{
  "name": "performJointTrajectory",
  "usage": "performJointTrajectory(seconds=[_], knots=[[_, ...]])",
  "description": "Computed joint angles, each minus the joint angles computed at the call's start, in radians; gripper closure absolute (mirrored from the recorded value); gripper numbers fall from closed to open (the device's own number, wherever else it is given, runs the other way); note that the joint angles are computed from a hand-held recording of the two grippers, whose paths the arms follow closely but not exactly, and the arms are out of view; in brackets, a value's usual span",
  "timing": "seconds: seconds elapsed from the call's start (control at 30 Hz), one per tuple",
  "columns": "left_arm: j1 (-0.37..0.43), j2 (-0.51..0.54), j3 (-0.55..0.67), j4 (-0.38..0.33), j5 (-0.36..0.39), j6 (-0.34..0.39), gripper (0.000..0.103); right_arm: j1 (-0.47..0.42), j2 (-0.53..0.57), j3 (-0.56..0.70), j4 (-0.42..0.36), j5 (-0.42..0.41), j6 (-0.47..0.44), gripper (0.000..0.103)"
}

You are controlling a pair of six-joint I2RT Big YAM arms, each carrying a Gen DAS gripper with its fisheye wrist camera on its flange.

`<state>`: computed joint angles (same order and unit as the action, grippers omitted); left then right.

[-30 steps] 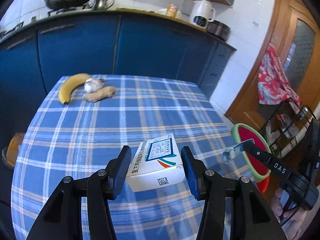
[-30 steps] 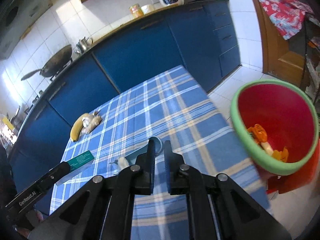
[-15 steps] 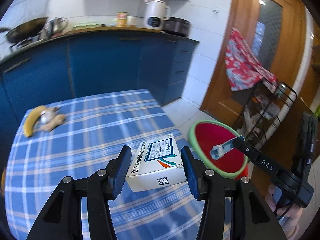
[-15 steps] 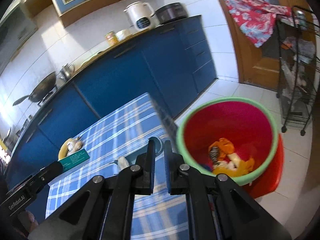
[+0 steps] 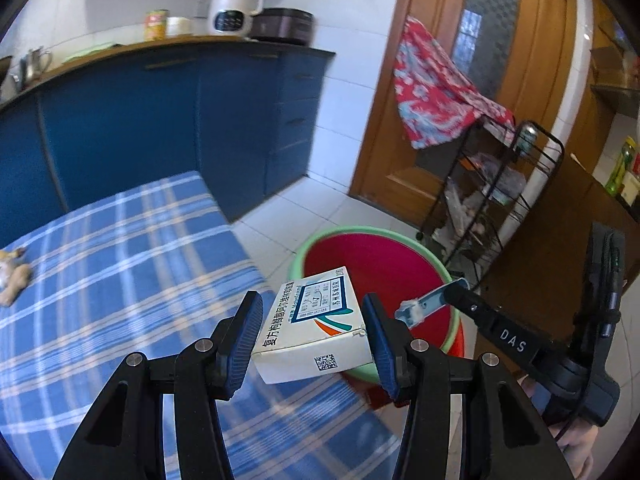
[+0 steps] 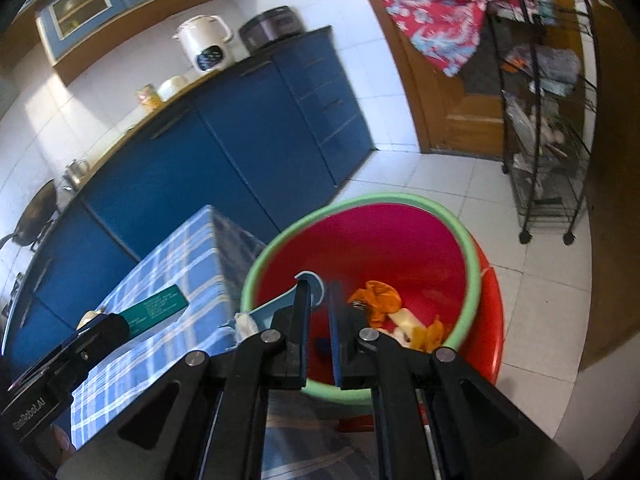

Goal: Collect trash
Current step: 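Carry the medicine box and plastic piece in both tools over the red basin, then open both tools to drop the box and plastic piece into the basin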

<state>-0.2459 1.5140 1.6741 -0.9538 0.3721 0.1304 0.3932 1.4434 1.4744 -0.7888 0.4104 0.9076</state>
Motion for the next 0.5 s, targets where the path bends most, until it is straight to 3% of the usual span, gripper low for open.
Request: performJointTrajectory(seconds=[0.33, 0.5], knots=[[-0.068, 0.118, 0.070, -0.027, 0.007, 0.001, 0.050, -0.075, 0.007, -0.054, -0.001, -0.055, 0.026, 0.090], [-0.082, 0.159, 0.107, -0.044, 0.017, 0.011, 0.050, -0.099, 0.013, -0.064, 0.010, -0.073, 0.038, 0.074]])
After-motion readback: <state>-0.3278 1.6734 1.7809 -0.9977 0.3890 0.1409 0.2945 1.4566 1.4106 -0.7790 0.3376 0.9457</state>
